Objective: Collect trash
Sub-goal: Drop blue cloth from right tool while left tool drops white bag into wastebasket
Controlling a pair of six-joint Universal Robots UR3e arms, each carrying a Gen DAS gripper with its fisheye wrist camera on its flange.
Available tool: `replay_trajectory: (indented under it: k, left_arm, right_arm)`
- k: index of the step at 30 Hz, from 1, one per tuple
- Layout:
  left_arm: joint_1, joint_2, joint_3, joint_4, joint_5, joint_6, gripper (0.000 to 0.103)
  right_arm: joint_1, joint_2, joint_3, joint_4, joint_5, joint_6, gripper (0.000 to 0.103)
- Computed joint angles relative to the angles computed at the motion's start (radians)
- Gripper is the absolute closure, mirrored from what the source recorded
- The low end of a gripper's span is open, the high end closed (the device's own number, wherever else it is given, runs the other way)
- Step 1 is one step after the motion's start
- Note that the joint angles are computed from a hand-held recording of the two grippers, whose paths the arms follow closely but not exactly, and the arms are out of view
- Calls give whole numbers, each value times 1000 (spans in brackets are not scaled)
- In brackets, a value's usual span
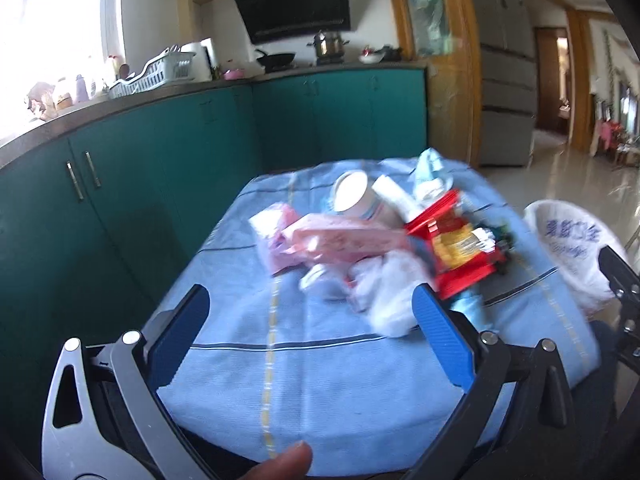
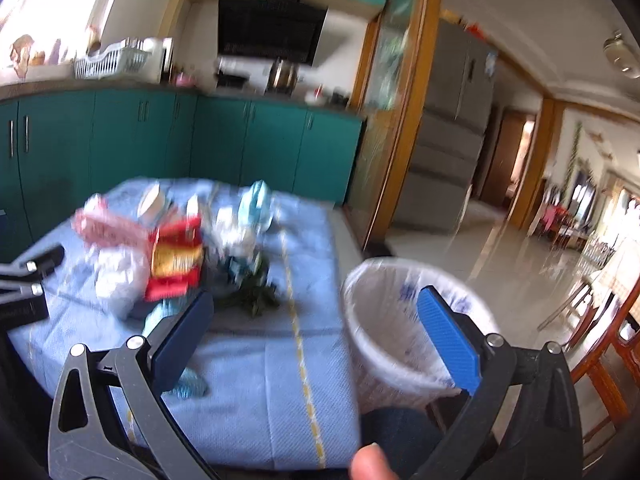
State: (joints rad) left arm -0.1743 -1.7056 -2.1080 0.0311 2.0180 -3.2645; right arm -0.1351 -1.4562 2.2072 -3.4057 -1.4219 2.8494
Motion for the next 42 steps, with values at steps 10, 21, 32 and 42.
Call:
replay_trajectory:
  k: [10,21,32,42]
  left_arm:
    - [259,78,-108,-102,-289,43,40]
    - [230,-42,84,-164,-420,72,15]
    - [185,-216,241,-259,-483,90,68]
    - [262,90,-33,-159,-524,108,75]
  right_arm:
    - [51,143,-204,391,257,-69,25]
    - [156,275,-345,503,190,-82,72]
    - [-27,101,-172,492,221,-132,72]
    - [-129,83,-152,364,274,-85,72]
